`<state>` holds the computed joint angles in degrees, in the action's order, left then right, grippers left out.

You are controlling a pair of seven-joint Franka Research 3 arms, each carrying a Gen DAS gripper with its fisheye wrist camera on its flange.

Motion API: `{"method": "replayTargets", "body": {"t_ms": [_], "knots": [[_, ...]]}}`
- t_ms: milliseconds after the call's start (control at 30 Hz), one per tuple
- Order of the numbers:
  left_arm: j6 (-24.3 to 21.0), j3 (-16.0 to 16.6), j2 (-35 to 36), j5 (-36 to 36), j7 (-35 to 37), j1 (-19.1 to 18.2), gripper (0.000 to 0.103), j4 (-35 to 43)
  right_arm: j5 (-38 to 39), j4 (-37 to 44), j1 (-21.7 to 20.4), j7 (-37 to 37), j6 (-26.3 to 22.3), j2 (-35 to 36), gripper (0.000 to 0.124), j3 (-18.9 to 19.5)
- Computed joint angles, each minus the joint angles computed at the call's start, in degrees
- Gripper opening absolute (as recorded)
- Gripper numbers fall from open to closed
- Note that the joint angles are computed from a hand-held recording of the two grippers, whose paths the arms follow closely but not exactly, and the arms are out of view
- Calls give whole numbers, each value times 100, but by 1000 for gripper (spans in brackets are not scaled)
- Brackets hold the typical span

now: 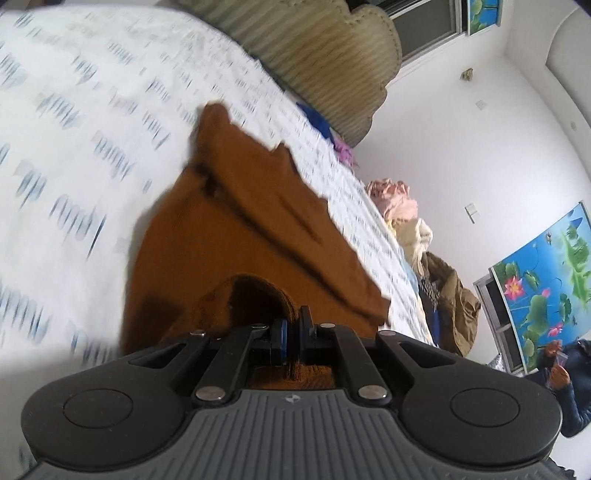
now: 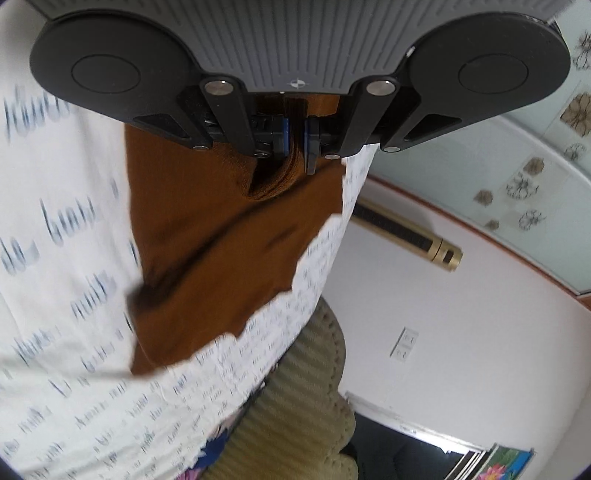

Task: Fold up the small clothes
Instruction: 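Lift the hem with both grippers and fold it toward the collar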

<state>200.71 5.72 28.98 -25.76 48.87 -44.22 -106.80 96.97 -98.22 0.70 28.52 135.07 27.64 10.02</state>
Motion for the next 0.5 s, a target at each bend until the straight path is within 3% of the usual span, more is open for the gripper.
{"method": "replayTargets", "body": {"t_ms": [233, 300, 500], "knots": [[-706, 470, 688, 302, -337, 189, 6, 1358, -489, 1935, 199, 782, 739, 1241, 12, 139], [-1065, 783, 939, 362, -530, 101, 6, 1773, -811, 2567, 262, 1211, 902, 1664, 12, 162], [-1505, 926, 1516, 729, -1089, 332, 6, 2625, -1863, 4052, 457, 2453, 1217, 2737, 12, 112]]}}
